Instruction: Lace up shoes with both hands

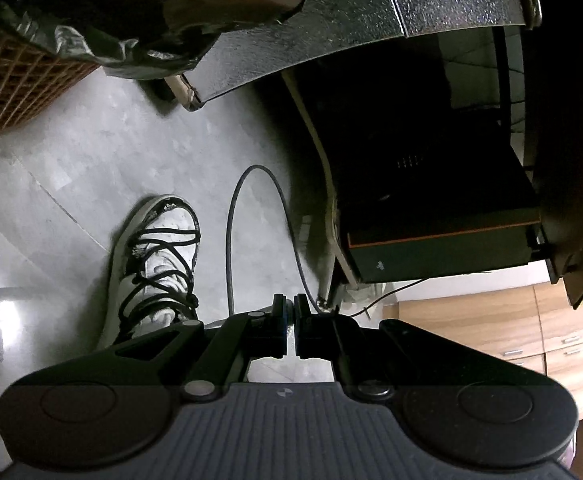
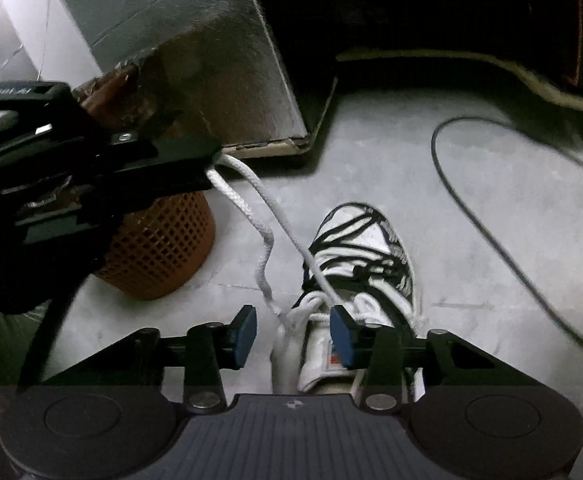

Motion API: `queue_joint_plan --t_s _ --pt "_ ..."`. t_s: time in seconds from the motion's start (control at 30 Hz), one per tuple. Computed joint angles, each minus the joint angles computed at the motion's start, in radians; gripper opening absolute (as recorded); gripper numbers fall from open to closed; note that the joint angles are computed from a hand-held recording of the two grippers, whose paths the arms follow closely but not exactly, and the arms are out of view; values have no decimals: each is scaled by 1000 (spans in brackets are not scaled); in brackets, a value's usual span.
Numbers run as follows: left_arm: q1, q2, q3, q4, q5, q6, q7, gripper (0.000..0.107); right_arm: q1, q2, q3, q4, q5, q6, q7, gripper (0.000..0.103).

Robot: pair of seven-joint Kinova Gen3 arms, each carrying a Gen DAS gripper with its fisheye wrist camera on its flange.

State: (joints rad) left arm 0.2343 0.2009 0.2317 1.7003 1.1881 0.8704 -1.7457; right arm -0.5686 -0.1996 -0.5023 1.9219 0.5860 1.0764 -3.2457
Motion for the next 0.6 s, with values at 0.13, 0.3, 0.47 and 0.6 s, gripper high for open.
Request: queue_joint_plan --t_s 0.13,0.3,0.47,0.6 --pt "-4 -1 -1 11 18 0 0 4 -14 9 2 -3 24 3 38 34" --pt "-8 3 -3 18 39 8 -8 4 -28 23 3 -11 41 3 73 33" --pt "-12 -3 -5 44 83 -3 -29 4 -42 36 13 -20 36 29 84 33" --pt "-13 -6 -10 57 105 2 -40 4 -52 41 21 -24 33 40 89 27"
